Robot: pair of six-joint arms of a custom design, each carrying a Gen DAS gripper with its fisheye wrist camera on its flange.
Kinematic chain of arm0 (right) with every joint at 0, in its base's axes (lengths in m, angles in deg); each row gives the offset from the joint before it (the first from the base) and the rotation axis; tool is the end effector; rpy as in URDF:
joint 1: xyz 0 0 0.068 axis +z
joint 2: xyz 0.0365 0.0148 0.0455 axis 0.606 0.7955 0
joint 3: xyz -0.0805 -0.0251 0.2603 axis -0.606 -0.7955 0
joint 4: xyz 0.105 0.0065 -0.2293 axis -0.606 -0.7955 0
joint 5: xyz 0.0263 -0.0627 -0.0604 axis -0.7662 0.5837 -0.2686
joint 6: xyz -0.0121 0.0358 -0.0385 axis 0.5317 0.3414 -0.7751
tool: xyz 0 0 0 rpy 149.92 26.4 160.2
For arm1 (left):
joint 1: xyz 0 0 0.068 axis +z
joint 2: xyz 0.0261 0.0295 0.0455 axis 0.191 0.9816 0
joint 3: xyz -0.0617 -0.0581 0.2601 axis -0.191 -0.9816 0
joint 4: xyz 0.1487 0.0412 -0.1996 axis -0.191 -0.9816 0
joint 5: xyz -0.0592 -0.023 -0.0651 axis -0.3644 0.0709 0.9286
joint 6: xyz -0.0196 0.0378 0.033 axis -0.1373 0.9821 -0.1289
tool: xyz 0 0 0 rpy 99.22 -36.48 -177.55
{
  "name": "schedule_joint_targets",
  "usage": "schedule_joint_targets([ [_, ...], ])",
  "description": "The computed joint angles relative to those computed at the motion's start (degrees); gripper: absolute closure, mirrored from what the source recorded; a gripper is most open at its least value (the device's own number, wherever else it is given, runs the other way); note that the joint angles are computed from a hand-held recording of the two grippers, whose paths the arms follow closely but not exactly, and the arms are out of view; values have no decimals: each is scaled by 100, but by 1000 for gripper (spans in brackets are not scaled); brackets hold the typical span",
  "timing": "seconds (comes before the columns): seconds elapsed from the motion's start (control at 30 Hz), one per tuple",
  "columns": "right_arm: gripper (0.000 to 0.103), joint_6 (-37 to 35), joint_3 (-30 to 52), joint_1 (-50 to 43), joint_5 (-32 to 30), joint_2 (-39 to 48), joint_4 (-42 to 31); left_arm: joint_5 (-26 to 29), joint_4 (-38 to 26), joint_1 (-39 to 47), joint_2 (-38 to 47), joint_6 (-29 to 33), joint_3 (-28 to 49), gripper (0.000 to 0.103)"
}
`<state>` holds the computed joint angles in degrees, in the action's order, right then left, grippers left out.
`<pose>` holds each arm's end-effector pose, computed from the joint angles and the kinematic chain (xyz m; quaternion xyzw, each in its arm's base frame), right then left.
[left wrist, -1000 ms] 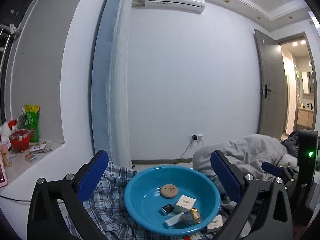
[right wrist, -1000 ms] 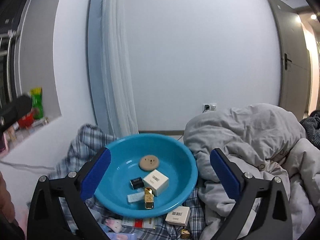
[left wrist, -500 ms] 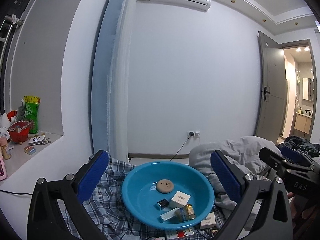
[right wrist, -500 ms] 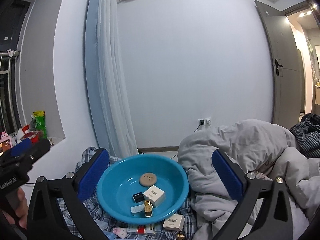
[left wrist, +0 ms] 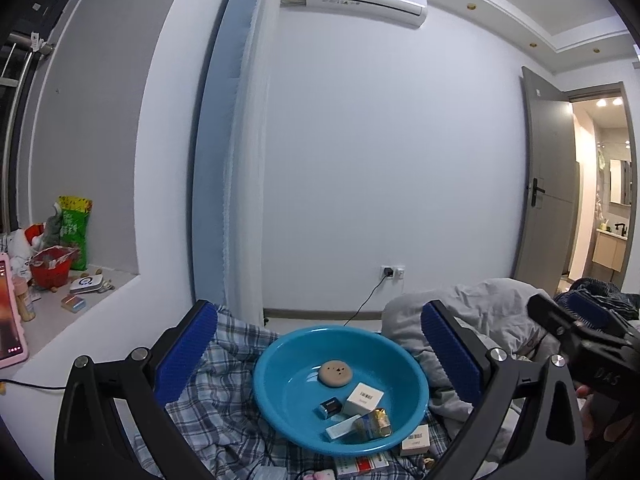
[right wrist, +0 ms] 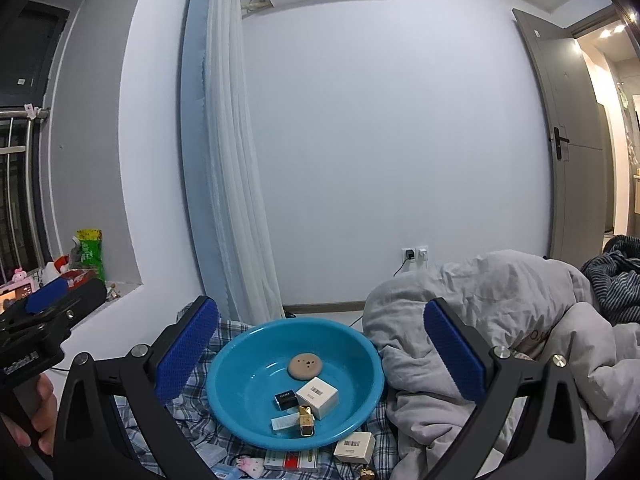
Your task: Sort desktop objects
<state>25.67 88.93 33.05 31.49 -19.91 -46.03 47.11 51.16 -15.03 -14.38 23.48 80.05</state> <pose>0.1838 -0.0106 0.4690 0.0429 0.7736 0.0436 0.6308 0.1858 -0.0755 0.4830 -0.0085 0.7751 -0.0396 0.6305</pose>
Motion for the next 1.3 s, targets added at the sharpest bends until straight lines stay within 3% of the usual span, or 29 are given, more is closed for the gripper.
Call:
schedule_joint_targets([
  [0.43,1,168,84,-56,-354,-461,5,-189,-143,-126,-495,35,177,0],
  [0.77,1,6,415,251,52,-433,-396,-603,-401,-401,-303,89,419,0],
  [0.9,1,-51,587,353,293,-184,-700,-325,-762,-109,101,-87,654,0],
  [1.03,1,-35,764,118,-107,109,-1056,-41,-963,108,407,-104,735,0],
  [1.2,1,-35,782,28,-280,419,-1245,-179,-884,119,614,3,624,0],
  [1.3,1,-47,759,-53,-396,568,-1312,259,-941,388,750,-59,638,0],
])
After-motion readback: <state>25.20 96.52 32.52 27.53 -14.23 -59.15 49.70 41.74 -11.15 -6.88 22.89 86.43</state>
